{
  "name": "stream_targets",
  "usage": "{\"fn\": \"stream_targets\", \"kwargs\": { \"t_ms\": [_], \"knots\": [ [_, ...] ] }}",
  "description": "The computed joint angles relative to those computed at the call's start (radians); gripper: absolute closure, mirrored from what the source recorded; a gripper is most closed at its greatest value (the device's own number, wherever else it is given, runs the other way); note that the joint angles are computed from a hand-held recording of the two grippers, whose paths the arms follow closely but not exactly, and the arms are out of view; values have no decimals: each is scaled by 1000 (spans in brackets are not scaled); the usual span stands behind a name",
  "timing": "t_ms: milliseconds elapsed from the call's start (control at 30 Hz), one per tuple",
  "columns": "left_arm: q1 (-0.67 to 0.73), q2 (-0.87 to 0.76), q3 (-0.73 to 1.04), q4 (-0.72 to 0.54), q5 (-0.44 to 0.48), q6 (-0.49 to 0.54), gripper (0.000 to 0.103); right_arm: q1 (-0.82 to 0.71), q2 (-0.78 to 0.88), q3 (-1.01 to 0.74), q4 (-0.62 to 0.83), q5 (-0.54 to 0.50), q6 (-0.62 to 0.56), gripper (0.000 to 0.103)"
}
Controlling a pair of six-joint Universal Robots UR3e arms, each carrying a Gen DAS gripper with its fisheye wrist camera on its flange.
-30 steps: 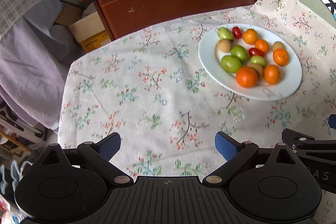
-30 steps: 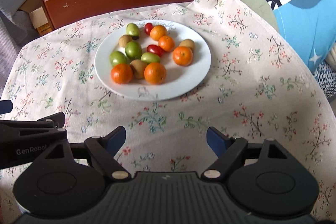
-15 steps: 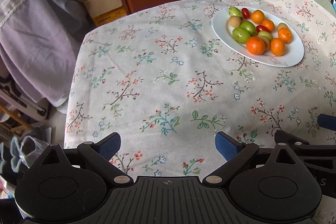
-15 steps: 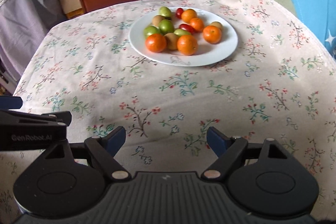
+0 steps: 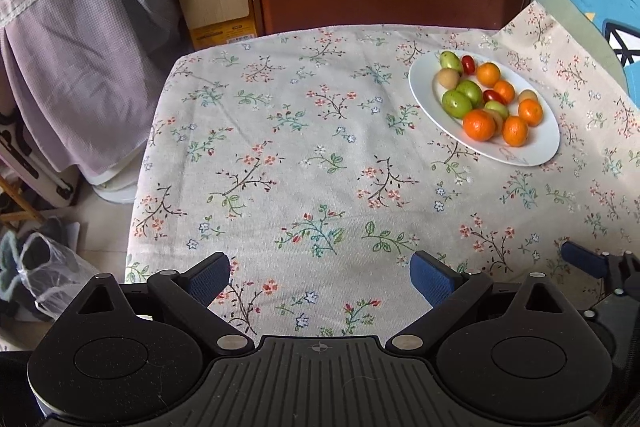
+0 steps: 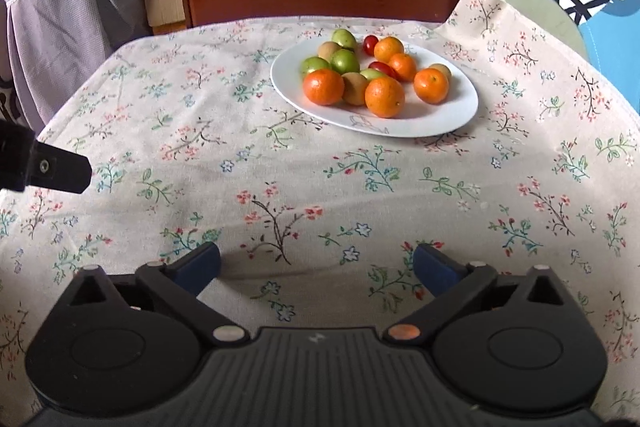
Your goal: Organize fruits
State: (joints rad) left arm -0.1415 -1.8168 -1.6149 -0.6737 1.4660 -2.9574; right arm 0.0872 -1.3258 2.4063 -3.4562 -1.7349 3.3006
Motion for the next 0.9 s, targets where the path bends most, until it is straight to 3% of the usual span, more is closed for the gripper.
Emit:
{"fn": "stream_targets", "kwargs": {
  "t_ms": [400,900],
  "knots": [
    [19,11,4,-1,-10,-20,5,45,180,-115,-135,-61,21,0],
    [7,-36,26,-12,37,-22,5,39,185,-112,-152,-51,15,0]
  ]
}}
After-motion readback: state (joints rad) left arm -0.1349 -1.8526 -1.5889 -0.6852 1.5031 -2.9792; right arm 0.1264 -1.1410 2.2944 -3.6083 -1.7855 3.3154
